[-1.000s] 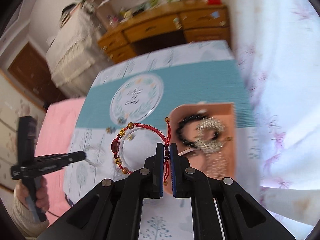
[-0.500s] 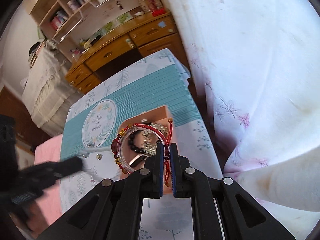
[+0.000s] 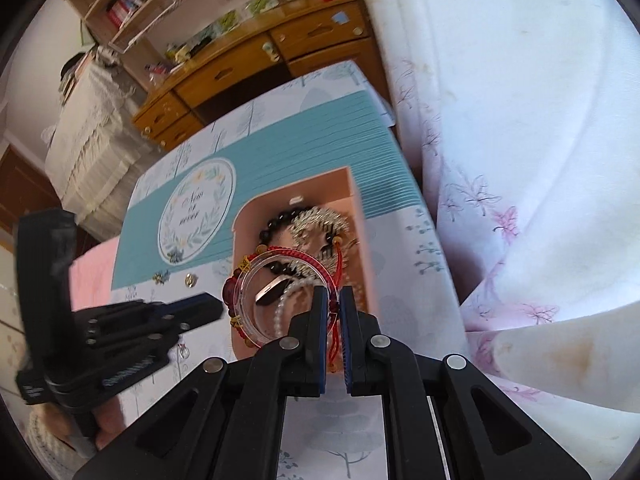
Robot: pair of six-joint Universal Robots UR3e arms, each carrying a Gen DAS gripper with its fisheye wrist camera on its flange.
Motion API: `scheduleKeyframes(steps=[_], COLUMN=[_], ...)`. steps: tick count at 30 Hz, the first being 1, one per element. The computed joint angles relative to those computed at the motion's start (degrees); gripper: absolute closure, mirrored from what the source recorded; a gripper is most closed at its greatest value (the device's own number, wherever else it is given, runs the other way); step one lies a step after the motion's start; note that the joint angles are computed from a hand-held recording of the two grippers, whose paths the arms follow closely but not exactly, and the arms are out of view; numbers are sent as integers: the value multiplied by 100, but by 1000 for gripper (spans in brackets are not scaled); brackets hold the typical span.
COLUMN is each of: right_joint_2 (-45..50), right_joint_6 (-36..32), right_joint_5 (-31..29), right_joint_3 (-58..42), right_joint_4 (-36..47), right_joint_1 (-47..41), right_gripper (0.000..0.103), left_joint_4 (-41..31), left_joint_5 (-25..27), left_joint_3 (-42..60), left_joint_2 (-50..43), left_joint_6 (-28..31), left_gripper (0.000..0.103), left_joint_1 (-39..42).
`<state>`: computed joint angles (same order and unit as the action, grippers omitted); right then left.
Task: Organize jewelry
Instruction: 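Carry the pearl and red bracelets into the peach box and release both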
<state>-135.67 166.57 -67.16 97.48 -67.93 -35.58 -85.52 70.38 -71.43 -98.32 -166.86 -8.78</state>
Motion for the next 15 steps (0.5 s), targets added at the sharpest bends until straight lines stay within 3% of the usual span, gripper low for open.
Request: scheduleKeyframes(steps=[6,10,15], right_joint_2=[910,1244,1282], right_joint_6=[1467,1742,1830], right_joint_5=[-686,-804,-714], right_joint_3=[508,619,736], right_joint_4=[-1686,-1952,-2025], right_joint_1=[1686,1873,1849], right_gripper=[97,96,90], left_joint_4=[225,454,492], left_joint_5=[237,579,478], left_joint_3=[-784,-1382,-2059], left_joint_2=[804,1311,1884], left_joint_6=[272,422,718], left_gripper=[96,96,96], left_joint_1=[520,856,1562])
